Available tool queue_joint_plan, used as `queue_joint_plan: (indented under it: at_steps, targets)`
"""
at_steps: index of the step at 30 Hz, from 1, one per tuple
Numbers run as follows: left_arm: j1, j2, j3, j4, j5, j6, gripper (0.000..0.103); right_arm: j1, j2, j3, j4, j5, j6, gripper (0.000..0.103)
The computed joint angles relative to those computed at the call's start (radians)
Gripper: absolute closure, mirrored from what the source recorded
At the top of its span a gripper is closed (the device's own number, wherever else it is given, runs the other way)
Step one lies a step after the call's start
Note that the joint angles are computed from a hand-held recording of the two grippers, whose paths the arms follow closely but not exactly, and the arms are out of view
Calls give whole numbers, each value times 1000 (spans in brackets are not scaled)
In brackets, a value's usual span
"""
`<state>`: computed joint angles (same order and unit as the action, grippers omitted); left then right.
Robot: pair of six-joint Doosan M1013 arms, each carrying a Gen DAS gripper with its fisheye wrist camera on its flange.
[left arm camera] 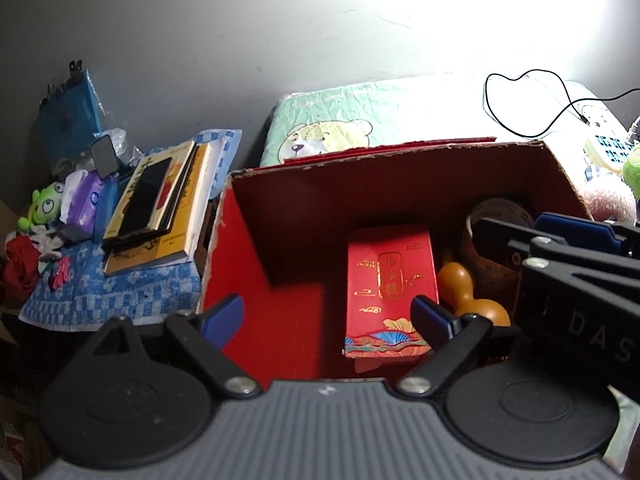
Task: Organize objects
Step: 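Open the right tool and withdraw it from the box, then lower the right tool past the box toward the beige strap on the floor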
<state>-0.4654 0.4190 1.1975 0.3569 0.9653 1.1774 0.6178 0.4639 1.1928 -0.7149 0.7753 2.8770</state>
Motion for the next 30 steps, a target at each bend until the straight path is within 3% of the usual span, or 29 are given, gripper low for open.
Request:
queue_joint_plan:
  at_steps: [8, 12, 30]
  targets:
    - [-9, -39, 46, 17, 7, -53, 11, 18, -18, 20, -9, -19, -2, 54]
    - [-13, -57, 63, 23, 12, -77, 6, 25, -28, 34, -18, -29, 10, 48]
    - [-37, -99, 125, 34, 79, -158, 5, 24, -75, 98, 179, -123, -131, 48]
